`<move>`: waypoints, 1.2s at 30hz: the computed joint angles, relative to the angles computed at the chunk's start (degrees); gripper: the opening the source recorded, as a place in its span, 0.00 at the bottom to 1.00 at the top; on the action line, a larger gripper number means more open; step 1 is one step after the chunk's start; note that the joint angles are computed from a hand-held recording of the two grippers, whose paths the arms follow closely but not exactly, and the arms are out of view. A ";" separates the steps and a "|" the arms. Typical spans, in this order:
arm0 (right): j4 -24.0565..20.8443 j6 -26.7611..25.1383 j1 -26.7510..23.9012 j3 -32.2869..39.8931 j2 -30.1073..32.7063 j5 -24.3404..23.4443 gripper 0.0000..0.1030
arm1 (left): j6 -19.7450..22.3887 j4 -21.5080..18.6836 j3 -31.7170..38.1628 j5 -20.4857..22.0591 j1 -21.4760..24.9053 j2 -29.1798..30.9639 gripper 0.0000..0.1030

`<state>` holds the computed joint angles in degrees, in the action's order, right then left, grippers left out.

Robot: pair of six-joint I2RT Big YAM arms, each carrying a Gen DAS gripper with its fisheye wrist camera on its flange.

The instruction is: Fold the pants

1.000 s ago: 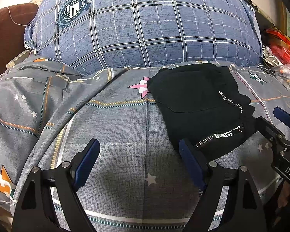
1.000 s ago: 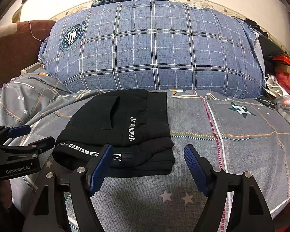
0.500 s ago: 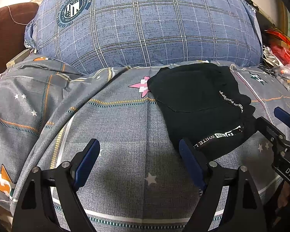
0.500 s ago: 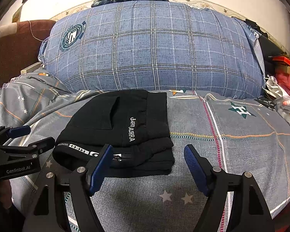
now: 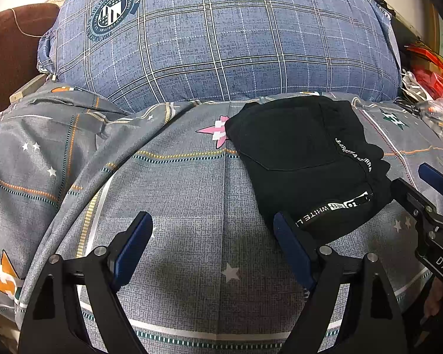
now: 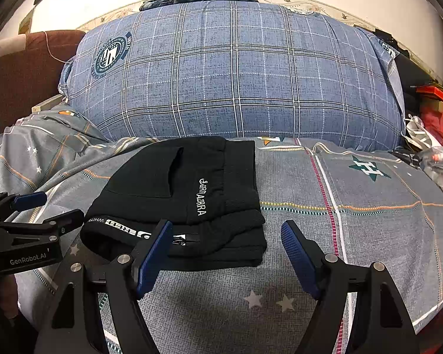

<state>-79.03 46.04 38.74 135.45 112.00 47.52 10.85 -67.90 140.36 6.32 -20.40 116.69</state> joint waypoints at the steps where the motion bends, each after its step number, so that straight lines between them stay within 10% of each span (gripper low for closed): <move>1: 0.00 0.00 0.00 0.00 0.00 0.00 0.75 | 0.02 -0.01 0.02 0.00 0.01 0.02 0.82; 36: -0.69 0.30 -0.10 0.39 0.20 -0.10 0.75 | 0.03 -0.33 0.56 -0.02 -0.02 0.31 0.82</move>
